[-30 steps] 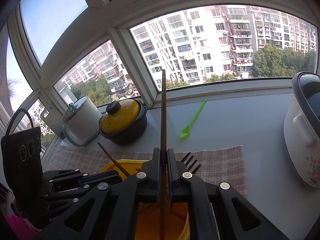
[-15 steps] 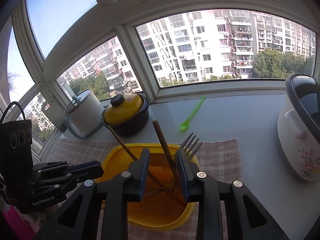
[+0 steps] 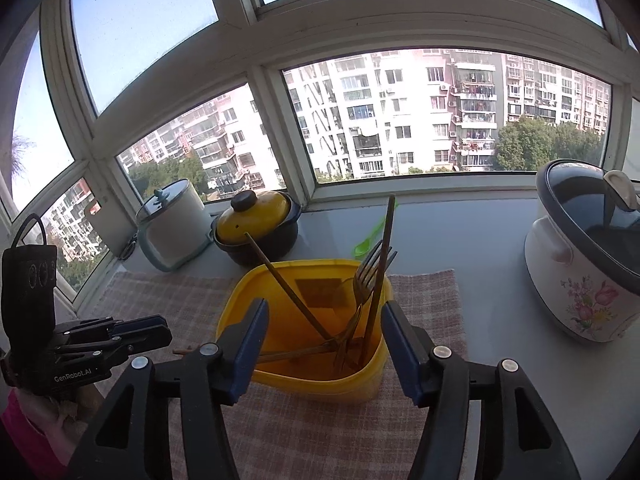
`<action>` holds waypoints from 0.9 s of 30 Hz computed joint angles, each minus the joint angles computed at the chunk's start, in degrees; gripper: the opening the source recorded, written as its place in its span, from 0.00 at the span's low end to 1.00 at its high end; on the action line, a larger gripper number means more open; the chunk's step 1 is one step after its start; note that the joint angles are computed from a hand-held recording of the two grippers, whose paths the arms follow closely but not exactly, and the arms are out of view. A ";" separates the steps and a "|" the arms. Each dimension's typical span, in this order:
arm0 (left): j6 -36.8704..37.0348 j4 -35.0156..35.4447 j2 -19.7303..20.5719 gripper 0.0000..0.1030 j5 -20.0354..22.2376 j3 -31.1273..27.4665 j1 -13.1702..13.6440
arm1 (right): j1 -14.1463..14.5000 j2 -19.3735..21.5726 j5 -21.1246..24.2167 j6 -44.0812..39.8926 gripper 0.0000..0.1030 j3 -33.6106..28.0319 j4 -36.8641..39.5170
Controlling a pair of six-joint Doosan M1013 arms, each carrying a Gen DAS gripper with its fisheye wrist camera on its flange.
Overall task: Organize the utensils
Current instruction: 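Withdraw both tools and move them toward the remaining chopsticks on the tablecloth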
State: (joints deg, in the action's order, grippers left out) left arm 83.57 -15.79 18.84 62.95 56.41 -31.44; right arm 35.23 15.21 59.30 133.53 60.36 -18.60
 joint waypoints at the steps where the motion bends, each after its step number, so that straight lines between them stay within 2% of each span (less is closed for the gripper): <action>1: -0.07 0.23 -0.52 0.21 -0.22 0.81 0.18 | 0.40 -0.13 0.04 0.09 0.65 0.16 -0.43; 3: -0.44 1.10 -1.76 0.31 -0.76 2.71 0.56 | 1.29 -0.21 0.19 0.39 0.70 0.31 -1.58; 4: -0.57 1.31 -2.45 0.32 -1.44 3.84 0.78 | 1.72 -0.37 0.19 0.70 0.72 0.54 -2.22; 9: -3.09 4.60 -5.34 0.32 -2.09 8.38 1.79 | 3.91 -0.86 -0.63 4.06 0.84 1.63 -5.31; 11: -3.85 4.54 -6.20 0.32 -1.08 9.97 2.69 | 4.56 -0.98 -1.18 4.98 0.87 2.04 -5.89; 14: -5.36 4.97 -7.54 0.32 0.16 12.51 4.06 | 5.69 -0.79 -1.14 5.01 0.98 2.19 -7.73; 16: -6.35 4.84 -8.33 0.32 1.09 14.15 4.85 | 6.53 -0.56 -0.74 5.61 0.99 2.17 -9.51; 21: -6.96 5.93 -9.79 0.32 2.98 17.86 5.64 | 7.62 0.23 -0.02 5.50 0.99 1.89 -8.38; 27: -6.07 6.76 -9.60 0.32 4.21 19.39 5.88 | 8.29 1.39 1.10 3.59 0.98 1.10 -3.62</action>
State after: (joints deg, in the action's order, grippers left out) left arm 77.50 -9.03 9.24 67.16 75.80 -25.56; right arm 43.52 16.60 60.40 137.13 61.46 -22.22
